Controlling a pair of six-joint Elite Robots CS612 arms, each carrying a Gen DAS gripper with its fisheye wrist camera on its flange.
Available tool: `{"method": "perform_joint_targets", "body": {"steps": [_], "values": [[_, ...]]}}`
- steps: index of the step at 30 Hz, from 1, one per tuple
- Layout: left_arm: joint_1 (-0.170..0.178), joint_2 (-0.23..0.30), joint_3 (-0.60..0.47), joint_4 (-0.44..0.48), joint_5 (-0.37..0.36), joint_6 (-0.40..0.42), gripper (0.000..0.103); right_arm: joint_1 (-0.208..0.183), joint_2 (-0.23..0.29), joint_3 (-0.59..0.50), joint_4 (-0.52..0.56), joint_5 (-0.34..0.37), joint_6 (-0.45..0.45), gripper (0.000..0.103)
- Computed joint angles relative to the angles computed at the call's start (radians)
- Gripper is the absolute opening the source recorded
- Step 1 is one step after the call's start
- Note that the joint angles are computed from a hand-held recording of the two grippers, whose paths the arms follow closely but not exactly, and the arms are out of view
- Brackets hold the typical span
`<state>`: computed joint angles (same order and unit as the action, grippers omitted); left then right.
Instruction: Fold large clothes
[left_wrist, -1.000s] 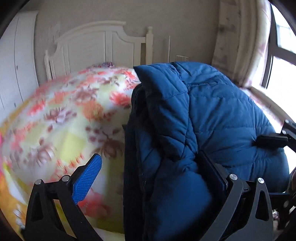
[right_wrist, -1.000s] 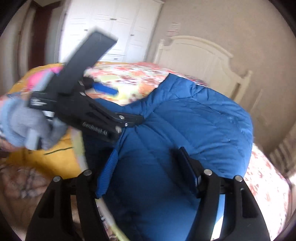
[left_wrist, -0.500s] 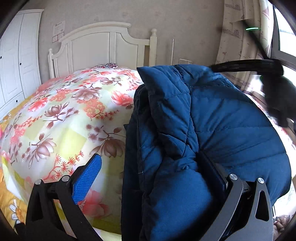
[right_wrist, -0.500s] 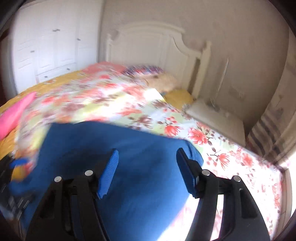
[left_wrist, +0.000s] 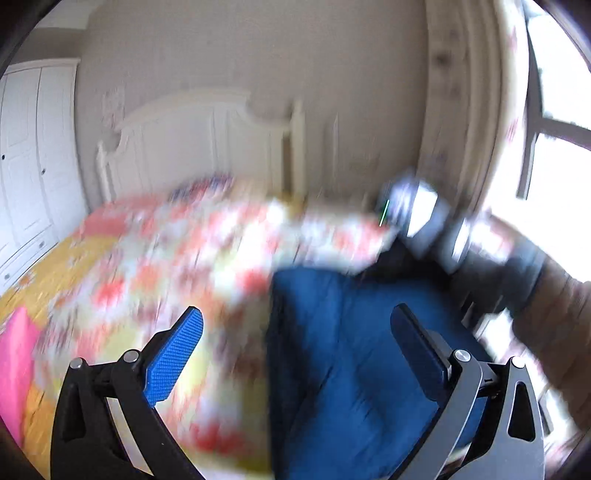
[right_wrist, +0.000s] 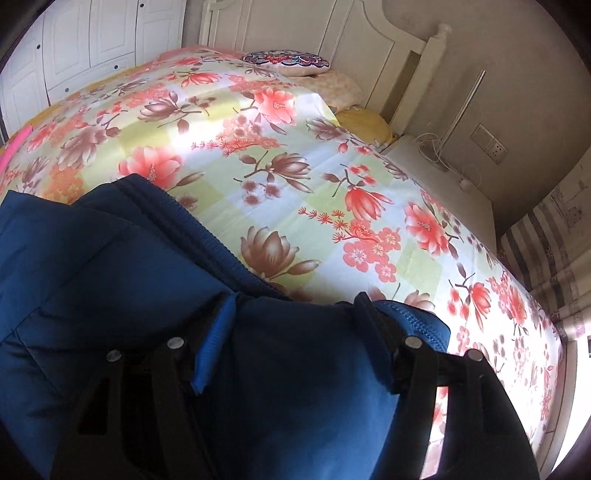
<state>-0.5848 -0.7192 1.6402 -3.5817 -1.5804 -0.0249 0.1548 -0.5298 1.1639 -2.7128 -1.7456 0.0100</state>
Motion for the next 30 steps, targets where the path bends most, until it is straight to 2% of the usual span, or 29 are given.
{"method": "perform_joint_targets", "body": {"steps": [1, 3, 5, 6, 7, 8, 9, 10, 11, 12, 13, 14, 17, 19, 21, 23, 25, 26, 28, 29, 30], "values": [[0.000, 0.002, -0.030, 0.007, -0.012, -0.012, 0.098, -0.001, 0.001, 0.003, -0.010, 0.003, 0.003, 0.065], [0.004, 0.024, -0.114, 0.101, -0.050, -0.043, 0.098, -0.005, -0.004, 0.018, -0.035, 0.018, 0.011, 0.065], [0.010, 0.074, -0.233, 0.270, -0.091, -0.110, 0.098, -0.009, -0.008, 0.032, -0.059, 0.035, 0.019, 0.065], [0.009, 0.096, -0.276, 0.335, -0.085, -0.120, 0.098, -0.011, -0.009, 0.038, -0.071, 0.046, 0.022, 0.065], [0.002, 0.129, -0.330, 0.423, -0.040, -0.130, 0.098, -0.015, -0.012, 0.046, -0.083, 0.060, 0.026, 0.065], [0.007, 0.158, -0.379, 0.526, -0.036, -0.154, 0.098, -0.021, -0.016, 0.056, -0.103, 0.086, 0.037, 0.065], [0.020, 0.187, -0.421, 0.625, -0.074, -0.196, 0.099, -0.028, -0.020, 0.068, -0.127, 0.115, 0.054, 0.065], [0.037, 0.222, -0.463, 0.682, -0.155, -0.280, 0.099, -0.036, -0.023, 0.078, -0.148, 0.143, 0.074, 0.065], [0.062, 0.244, -0.491, 0.697, -0.251, -0.360, 0.099, -0.048, -0.028, 0.097, -0.185, 0.194, 0.099, 0.065], [0.076, 0.255, -0.491, 0.672, -0.306, -0.398, 0.099, -0.056, -0.032, 0.112, -0.224, 0.228, 0.129, 0.065], [0.078, 0.253, -0.482, 0.662, -0.319, -0.393, 0.099, -0.063, -0.037, 0.129, -0.267, 0.246, 0.162, 0.064], [0.072, 0.244, -0.467, 0.653, -0.290, -0.362, 0.099, -0.068, -0.044, 0.151, -0.323, 0.242, 0.203, 0.062], [0.035, 0.212, -0.417, 0.611, -0.119, -0.303, 0.099, -0.078, -0.066, 0.228, -0.529, 0.181, 0.328, 0.061], [0.027, 0.204, -0.403, 0.591, -0.069, -0.282, 0.099, -0.088, -0.080, 0.277, -0.641, 0.128, 0.424, 0.057], [0.024, 0.200, -0.394, 0.575, -0.045, -0.279, 0.099, -0.097, -0.098, 0.313, -0.685, 0.074, 0.495, 0.040], [0.019, 0.196, -0.388, 0.568, -0.018, -0.270, 0.099, -0.104, -0.108, 0.323, -0.675, 0.101, 0.486, 0.036], [0.012, 0.197, -0.389, 0.562, 0.017, -0.258, 0.099, -0.091, -0.105, 0.299, -0.609, 0.111, 0.384, 0.036], [0.008, 0.196, -0.387, 0.557, 0.038, -0.251, 0.099, -0.084, -0.100, 0.277, -0.538, 0.122, 0.331, 0.036], [0.000, 0.195, -0.385, 0.551, 0.080, -0.233, 0.099, -0.063, -0.060, 0.195, -0.330, 0.131, 0.216, 0.036], [-0.004, 0.192, -0.379, 0.542, 0.098, -0.228, 0.099, -0.048, -0.038, 0.157, -0.269, 0.099, 0.169, 0.038], [-0.007, 0.192, -0.379, 0.541, 0.118, -0.222, 0.099, -0.048, -0.037, 0.148, -0.247, 0.098, 0.165, 0.038]]}}
